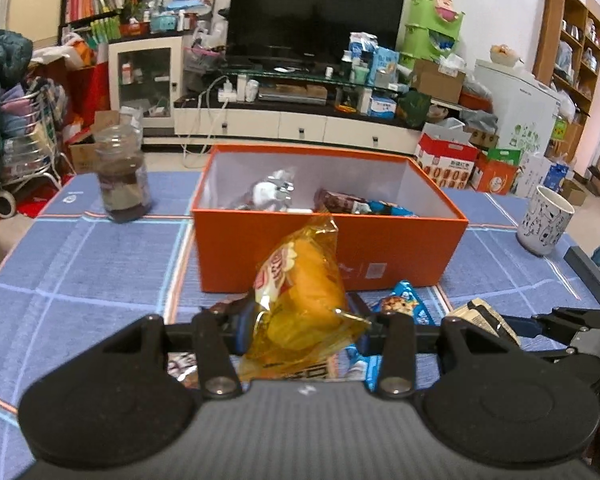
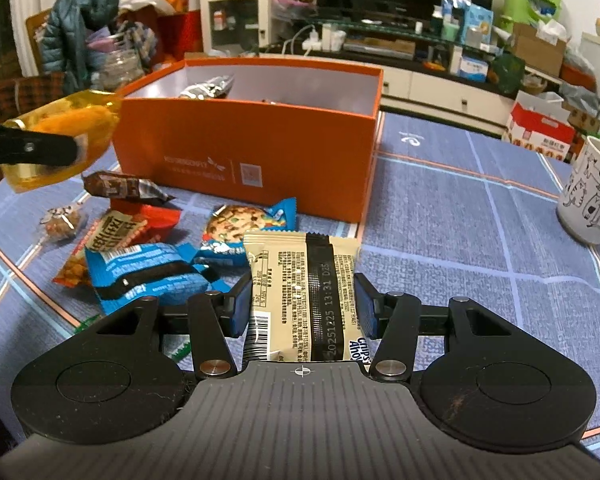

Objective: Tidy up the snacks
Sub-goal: 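Open the left tool over the orange box while the right tool drops the beige bar inside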

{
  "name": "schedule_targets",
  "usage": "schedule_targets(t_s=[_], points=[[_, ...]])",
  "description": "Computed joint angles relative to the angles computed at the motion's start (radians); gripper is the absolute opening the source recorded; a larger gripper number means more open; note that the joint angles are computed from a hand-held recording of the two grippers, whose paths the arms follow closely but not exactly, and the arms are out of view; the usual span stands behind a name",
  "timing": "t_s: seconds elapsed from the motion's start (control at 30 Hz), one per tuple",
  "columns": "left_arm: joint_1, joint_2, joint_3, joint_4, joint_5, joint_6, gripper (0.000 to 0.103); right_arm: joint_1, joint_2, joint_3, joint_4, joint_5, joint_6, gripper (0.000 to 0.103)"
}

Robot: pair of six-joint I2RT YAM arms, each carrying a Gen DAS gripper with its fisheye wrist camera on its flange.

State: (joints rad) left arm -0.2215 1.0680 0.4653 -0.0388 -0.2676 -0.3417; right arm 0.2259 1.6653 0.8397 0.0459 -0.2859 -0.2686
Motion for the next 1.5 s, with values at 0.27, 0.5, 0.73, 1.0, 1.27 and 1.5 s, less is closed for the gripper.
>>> schedule_targets(t_s=[0.27,0.5,0.73,1.0,1.27,1.5], points=[[0.028,-0.087,-0.026,-0.029,-0.004,-0.001,0.043,0.022,-0.038,-0.009,-0.001,-0.003,0.026,0.039],[0.008,-0.084,-0.022,-0.042,-0.036,0.008,0.043,0.035,-0.06,-0.016,-0.004,0.002,0.028,0.039],[0.008,-0.081,-0.021,-0.041,-0.039,0.012,0.043,0.025,-0.085,-0.009,-0.019,-0.003,0.048,0.039],[0.063,0.05,0.119,0.011,-0.005,0.051,0.043,-0.003,-0.128,0.123,-0.049,-0.064,0.14,0.039],[0.148,0.502,0.498,0.079,0.057,0.093,0.065,0.099,0.259,0.692,-0.237,0.08,0.205,0.045],[0.212,0.052,0.082,0.151,0.064,0.116,0.087,0.034,-0.009,0.301,-0.08,-0.084,0.212,0.075]])
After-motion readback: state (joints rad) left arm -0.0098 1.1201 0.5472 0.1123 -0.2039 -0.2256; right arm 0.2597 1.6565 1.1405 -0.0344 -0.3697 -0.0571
